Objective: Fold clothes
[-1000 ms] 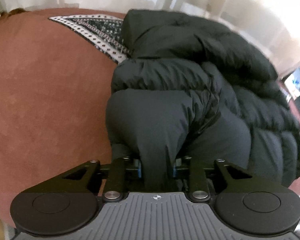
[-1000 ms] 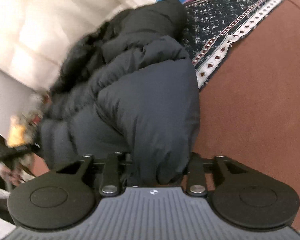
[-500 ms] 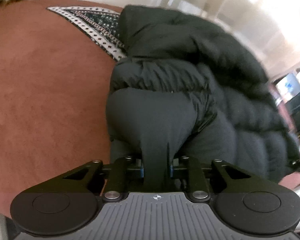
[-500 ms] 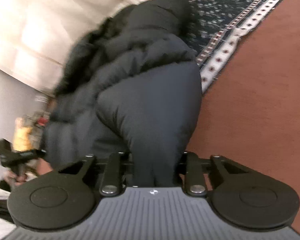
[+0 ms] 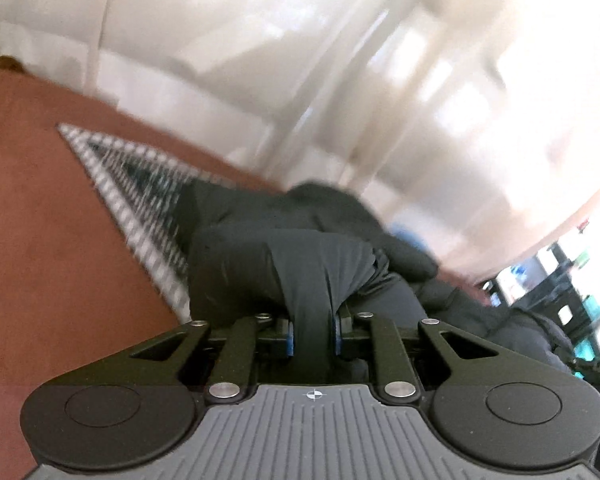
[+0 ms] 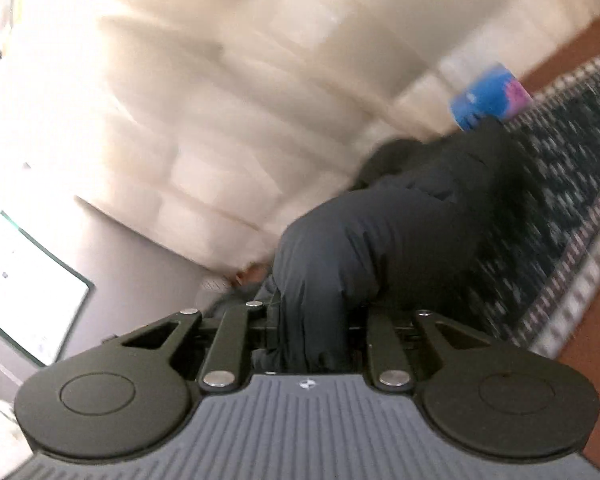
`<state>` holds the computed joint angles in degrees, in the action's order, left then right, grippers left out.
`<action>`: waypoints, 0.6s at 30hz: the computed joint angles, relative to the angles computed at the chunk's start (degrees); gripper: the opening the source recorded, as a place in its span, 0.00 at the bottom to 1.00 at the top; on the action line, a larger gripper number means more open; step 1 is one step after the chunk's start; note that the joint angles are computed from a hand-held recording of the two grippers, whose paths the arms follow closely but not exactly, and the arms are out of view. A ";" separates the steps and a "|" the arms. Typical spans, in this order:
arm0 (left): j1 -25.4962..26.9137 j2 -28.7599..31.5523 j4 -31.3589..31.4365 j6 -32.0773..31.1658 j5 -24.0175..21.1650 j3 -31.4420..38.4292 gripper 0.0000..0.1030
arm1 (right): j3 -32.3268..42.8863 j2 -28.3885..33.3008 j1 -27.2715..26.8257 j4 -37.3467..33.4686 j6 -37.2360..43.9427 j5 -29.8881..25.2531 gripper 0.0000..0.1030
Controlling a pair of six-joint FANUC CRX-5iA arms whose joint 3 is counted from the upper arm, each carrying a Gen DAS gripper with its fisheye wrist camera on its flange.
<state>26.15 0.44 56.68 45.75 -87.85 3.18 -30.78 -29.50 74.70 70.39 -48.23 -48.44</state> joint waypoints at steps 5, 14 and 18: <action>-5.19 7.26 2.80 4.47 5.14 7.96 0.12 | 1.15 2.11 -11.91 7.18 -6.42 8.09 0.20; -14.64 26.02 1.28 17.06 11.58 31.07 0.13 | 9.97 12.92 -31.16 8.44 -11.07 17.26 0.20; -17.64 35.14 -2.61 23.63 11.54 44.99 0.15 | 15.77 19.09 -34.51 3.30 -8.43 15.13 0.20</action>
<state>8.51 35.58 54.07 69.38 -76.31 48.17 -15.01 -10.41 40.19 73.69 -56.66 -33.31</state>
